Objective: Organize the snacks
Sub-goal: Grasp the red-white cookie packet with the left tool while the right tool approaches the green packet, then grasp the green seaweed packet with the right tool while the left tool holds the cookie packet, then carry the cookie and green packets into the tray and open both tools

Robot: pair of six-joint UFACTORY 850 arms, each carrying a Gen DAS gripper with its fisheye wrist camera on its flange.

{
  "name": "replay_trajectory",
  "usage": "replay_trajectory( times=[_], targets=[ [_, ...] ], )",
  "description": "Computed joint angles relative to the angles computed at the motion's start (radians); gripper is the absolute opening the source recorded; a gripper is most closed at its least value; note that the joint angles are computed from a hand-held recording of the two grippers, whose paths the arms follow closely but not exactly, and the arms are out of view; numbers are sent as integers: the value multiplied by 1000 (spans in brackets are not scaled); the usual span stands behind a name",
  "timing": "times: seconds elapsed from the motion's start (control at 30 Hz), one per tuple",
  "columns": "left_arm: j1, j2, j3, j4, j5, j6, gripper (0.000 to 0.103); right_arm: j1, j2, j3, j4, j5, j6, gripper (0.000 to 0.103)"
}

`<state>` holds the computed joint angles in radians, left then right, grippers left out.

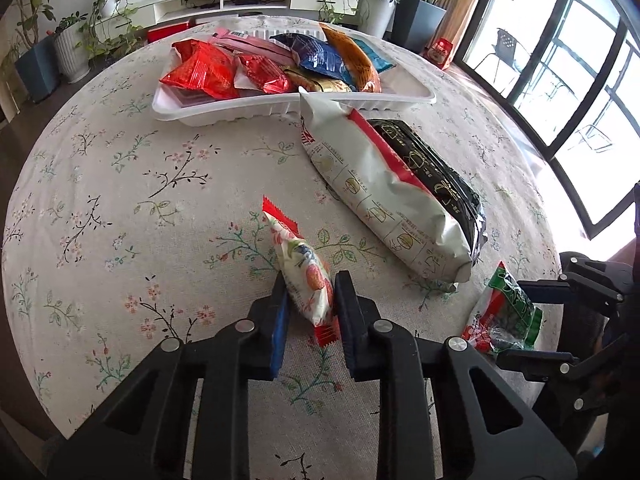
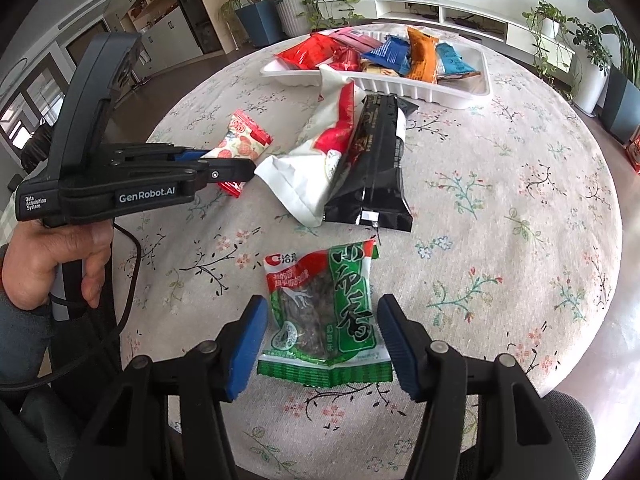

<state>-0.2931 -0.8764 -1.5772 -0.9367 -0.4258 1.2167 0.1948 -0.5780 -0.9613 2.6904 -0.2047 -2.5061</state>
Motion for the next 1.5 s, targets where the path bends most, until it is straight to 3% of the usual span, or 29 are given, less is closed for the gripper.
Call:
replay_trajectory(
  times=[0.1,0.13,0.17,0.23,0.3,0.47,0.53,0.57,0.67,0.87,1.07,1.3,1.5],
  targets=[
    [2,-3,-3,-14,20,-7,32,4,0,-3,17,11,-16,62],
    [1,-3,-3,-15,30,-13,49,8,-1,-4,48,15,-51,62],
    [1,-1,2,-28,44,-4,55,12,-1,-3,78,18,-84,63],
    [4,-1,7,-91,42,62,51,13,-1,-3,78,19,-86,63],
    [5,-3,11,-125,53,106,36,12,-2,-3,69,16,-77,63],
    [10,-23,-26,-79,26,76,32,14,-5,-8,103,22,-115,61],
    [9,-27,-32,-68,25,79,31,11,-6,-9,128,21,-131,54],
    [9,-27,-33,-64,24,82,30,9,-6,-10,141,22,-141,43],
    [15,-31,-40,-67,6,96,28,5,-4,-9,97,27,-101,29],
    [35,-21,-20,-136,-20,156,28,7,9,4,87,10,-82,20],
    [68,17,25,-255,-59,253,28,-1,37,33,45,-18,-21,18],
    [104,53,42,-321,-99,291,28,-41,77,77,-150,-106,216,18],
    [115,82,50,-358,-123,321,28,-59,118,107,-111,-162,215,18]
  ],
)
